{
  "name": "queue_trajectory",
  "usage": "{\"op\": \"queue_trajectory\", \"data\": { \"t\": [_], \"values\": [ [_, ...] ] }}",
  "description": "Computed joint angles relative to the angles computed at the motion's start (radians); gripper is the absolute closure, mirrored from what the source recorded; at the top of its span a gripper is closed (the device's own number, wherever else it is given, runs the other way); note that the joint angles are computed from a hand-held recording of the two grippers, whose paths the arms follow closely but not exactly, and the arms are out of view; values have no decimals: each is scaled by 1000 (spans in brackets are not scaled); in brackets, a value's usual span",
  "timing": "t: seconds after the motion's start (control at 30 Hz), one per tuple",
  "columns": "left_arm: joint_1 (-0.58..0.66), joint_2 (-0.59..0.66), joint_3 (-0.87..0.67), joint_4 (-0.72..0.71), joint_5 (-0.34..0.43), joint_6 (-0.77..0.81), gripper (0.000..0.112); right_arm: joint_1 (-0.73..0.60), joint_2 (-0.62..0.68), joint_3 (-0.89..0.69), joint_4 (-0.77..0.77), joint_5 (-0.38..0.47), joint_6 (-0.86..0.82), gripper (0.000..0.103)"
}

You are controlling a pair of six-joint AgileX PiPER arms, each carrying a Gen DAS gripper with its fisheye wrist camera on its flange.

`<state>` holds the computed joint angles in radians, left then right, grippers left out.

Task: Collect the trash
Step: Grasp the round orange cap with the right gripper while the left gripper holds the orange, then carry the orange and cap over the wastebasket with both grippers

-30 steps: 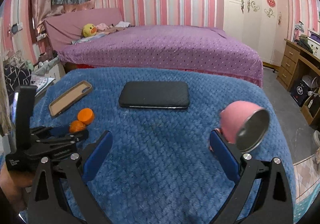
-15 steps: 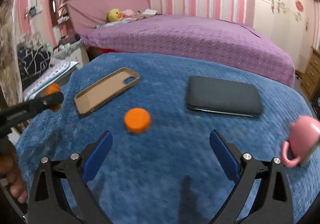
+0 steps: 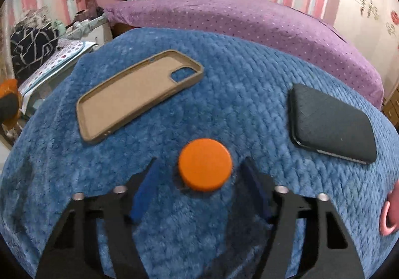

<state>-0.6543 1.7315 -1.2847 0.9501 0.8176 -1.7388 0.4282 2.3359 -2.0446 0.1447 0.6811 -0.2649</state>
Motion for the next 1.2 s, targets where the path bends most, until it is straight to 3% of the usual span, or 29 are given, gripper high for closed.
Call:
{"op": "queue_trajectory", "data": {
  "t": [0.03,0.23,0.37,0.57,0.67,0.87,1.03,1.2],
  "values": [
    [-8,0,-3,7,4,-3,86,0,-1,2,9,-4,-11,64],
    [-61,-13,-8,39,40,-28,86,-44,-183,305,158,-163,-133,63],
    [-117,-10,-32,50,77,-21,86,-125,-369,595,384,-273,-367,63],
    [-236,24,-110,64,147,-12,86,-297,-624,845,608,-264,-641,63],
    [-308,57,-172,67,178,-15,86,-391,-781,943,694,-227,-746,63],
    [-450,196,-395,56,249,62,86,-653,-1006,1070,872,-33,-968,63],
    [-516,335,-630,28,327,172,86,-889,-1038,1083,986,158,-1124,63],
    [-546,469,-878,3,384,288,86,-1058,-985,1014,1019,275,-1190,63]
  ]
}}
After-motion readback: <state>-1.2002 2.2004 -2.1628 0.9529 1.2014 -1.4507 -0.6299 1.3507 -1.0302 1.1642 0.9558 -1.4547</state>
